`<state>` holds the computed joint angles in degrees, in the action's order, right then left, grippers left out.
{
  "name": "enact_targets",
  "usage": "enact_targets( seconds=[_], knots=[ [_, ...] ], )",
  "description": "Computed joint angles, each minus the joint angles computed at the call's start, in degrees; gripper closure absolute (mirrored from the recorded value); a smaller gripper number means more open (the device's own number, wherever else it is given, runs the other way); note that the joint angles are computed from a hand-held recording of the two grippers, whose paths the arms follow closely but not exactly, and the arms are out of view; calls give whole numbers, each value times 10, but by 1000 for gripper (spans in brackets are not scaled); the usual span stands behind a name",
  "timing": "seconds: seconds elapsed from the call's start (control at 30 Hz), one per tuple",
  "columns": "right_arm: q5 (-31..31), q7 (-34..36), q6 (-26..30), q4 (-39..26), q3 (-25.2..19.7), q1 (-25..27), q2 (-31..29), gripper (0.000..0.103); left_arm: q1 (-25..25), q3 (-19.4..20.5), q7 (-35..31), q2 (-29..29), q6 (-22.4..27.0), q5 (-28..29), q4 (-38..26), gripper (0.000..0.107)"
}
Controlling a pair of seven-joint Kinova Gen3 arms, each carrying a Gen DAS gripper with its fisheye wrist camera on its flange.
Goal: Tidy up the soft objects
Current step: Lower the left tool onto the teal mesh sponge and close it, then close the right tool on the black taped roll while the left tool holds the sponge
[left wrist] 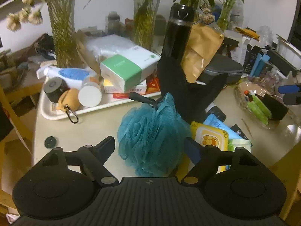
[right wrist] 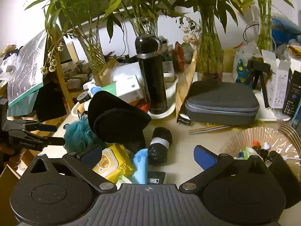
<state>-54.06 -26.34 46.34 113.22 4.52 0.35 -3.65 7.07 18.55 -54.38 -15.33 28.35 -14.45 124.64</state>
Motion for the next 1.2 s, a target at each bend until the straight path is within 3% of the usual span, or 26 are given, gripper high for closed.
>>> enact_targets(
  seconds=[0.1, 0.17, 0.3, 0.37, 0.47, 0.77, 0.93, 1.2],
  knots=[
    [2, -10, 9, -6, 1, 3, 10, 0, 6, -16, -15, 23, -13, 8, -3, 34],
    [4, -12, 8, -9, -2, 4, 14, 0, 16, -32, -34, 39, -17, 16, -7, 46],
    [45, -42, -42, -3, -20, -7, 5, 0, 44, -81, -99, 54, -35, 77, -6, 57],
    [52, -48, -48, -3, -19, -12, 7, 0, 43, -82, -107, 57, -30, 86, -12, 75],
    [45, -43, -40, -6, -13, -13, 13, 0, 35, -74, -97, 55, -20, 86, -18, 87],
    [91, -76, -57, -24, -35, -23, 37, 0, 12, -30, -26, 22, -4, 30, -21, 95],
    [120, -106, -57, -37, -47, -24, 53, 7, -3, -15, -9, -15, -4, 21, -14, 96],
    [133, -125, -50, -57, -62, -22, 77, 8, -39, 7, 0, -64, -12, 22, 2, 96]
  ],
)
